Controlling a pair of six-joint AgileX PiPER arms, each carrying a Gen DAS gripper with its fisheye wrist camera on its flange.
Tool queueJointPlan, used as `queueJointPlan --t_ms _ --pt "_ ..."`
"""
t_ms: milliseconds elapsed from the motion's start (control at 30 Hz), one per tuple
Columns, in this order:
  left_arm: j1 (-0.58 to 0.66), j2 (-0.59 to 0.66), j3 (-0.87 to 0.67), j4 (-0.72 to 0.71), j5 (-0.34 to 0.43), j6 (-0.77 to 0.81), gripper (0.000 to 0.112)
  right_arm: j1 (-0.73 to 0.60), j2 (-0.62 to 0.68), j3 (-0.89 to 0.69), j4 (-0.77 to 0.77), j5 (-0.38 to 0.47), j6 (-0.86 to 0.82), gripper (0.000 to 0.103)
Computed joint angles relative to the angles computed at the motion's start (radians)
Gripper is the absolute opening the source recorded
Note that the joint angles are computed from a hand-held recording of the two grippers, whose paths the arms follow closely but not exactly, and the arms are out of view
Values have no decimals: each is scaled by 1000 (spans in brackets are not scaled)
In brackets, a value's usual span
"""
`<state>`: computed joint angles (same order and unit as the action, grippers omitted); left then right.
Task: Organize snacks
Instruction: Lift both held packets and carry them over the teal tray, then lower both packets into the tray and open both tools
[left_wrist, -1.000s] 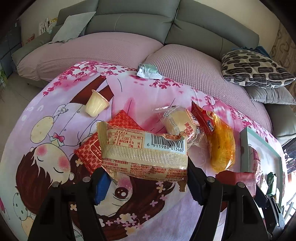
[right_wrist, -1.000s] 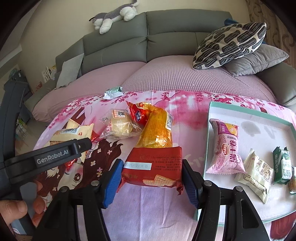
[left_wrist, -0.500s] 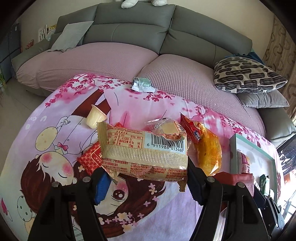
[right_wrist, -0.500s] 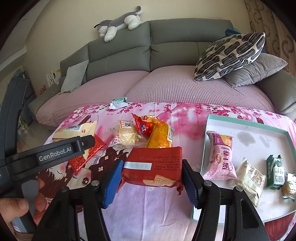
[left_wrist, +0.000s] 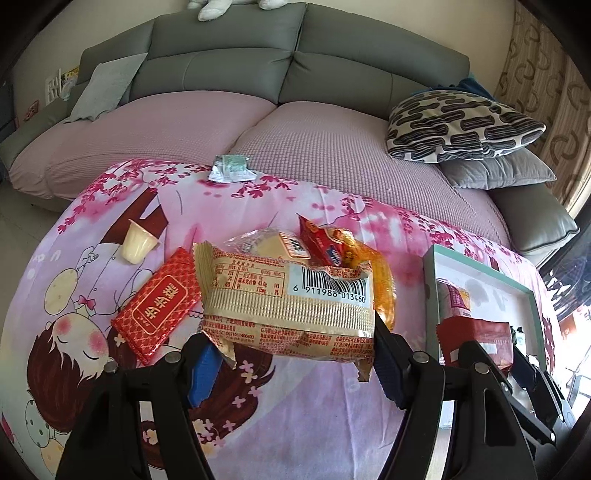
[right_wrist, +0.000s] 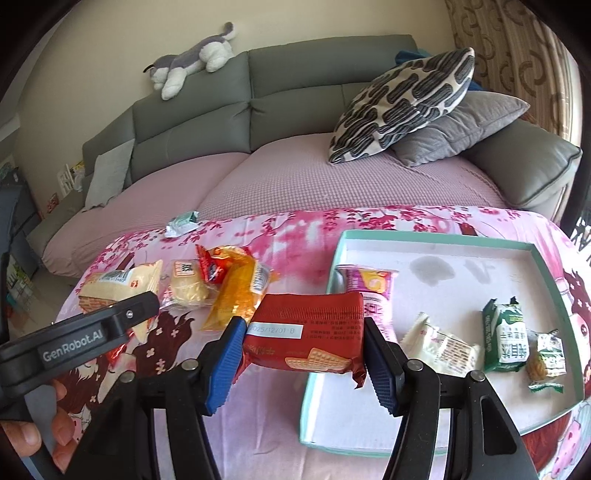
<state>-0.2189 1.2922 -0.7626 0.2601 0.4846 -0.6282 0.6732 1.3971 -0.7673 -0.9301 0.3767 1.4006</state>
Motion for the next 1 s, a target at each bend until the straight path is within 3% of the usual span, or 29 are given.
queueJointPlan --t_ms 367,633,767,1000 --pt "-226 81 -88 137 -8 -170 73 -252 -103 79 72 -15 -95 65" --pt "-324 213 -209 134 8 -166 73 -488 -147 102 181 -75 -264 65" --pt "-343 304 -305 88 8 -111 73 -594 -117 89 285 -125 -401 65" --pt "-373 517 -543 -16 70 28 73 -703 26 21 427 -198 -603 65"
